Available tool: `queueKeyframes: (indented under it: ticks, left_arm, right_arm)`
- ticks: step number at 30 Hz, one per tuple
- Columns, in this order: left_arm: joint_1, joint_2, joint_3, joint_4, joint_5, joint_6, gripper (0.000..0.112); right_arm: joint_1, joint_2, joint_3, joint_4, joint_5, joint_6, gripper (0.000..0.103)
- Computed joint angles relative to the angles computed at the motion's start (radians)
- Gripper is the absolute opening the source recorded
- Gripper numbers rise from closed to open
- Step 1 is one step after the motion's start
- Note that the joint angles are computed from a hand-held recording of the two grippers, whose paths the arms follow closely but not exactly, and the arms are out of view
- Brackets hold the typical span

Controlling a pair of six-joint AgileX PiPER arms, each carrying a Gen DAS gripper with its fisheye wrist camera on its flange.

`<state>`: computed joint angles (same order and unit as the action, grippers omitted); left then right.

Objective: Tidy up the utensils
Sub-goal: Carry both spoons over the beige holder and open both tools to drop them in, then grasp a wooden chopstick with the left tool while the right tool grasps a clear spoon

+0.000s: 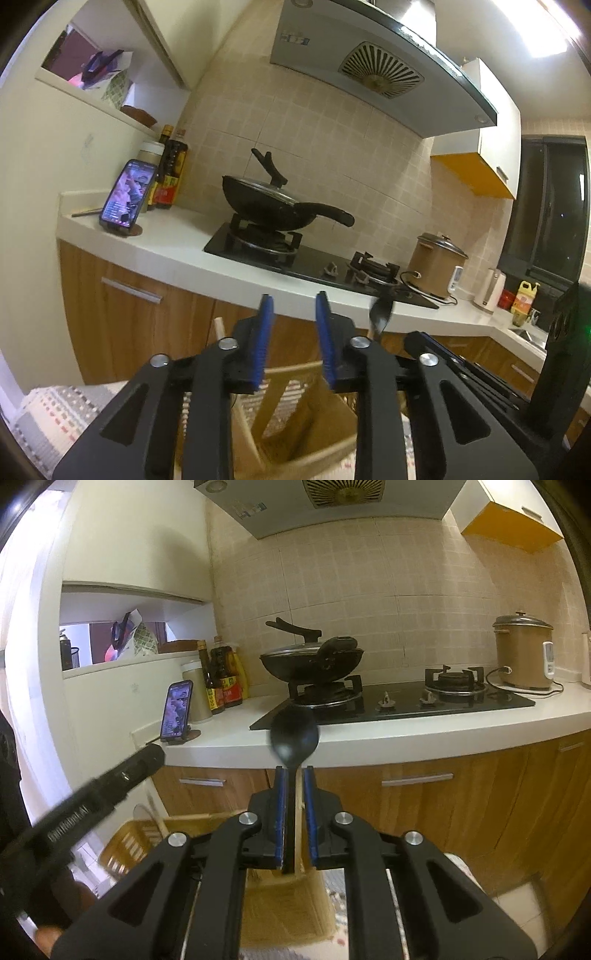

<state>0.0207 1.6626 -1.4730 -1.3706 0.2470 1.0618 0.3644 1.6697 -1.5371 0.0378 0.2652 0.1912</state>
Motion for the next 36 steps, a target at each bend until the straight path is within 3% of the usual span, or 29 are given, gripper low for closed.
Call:
queueKeyframes:
  ticks: [2,6,10,13,16,21,24,28,36]
  left_arm:
    - [0.009,-0.04,0.037,0.011,0.01,0.01,0.037]
    - [0.043,-0.128,0.115,0.081,0.07,-0.042,0.04]
    - [0.093,-0.218,0.182,0.275,0.176,-0.226,0.041]
    - [0.118,-0.279,0.243,0.335,0.238,-0.256,0.045]
    - [0.112,-0.331,0.284,0.555,0.297,-0.407,0.049]
    - [0.152,-0.335,0.294,0.686,0.486,-0.495,0.049]
    - [0.186,-0.299,0.285,0.732,0.615,-0.521,0.047]
    - [0.215,-0.233,0.28,0.777,0.739,-0.53,0.041]
    - [0.185,-0.196,0.354,0.832,0.679,-0.564,0.037]
  right_arm:
    - [-0.008,-0.047,0.053,0.027,-0.002,-0.018,0.011]
    - [-0.037,-0.14,0.14,0.152,0.021,-0.104,0.032]
    - [-0.039,-0.234,0.201,0.063,0.121,0.002,0.033]
    - [-0.021,-0.305,0.256,-0.033,0.196,0.105,0.033]
    - [0.006,-0.322,0.234,-0.042,0.363,0.105,0.033]
    - [0.036,-0.294,0.185,0.065,0.603,0.02,0.033]
    - [0.055,-0.271,0.179,0.156,0.701,-0.048,0.033]
    - [0.099,-0.252,0.204,0.184,0.754,-0.061,0.033]
    - [0.156,-0.191,0.238,0.216,0.783,-0.052,0.033]
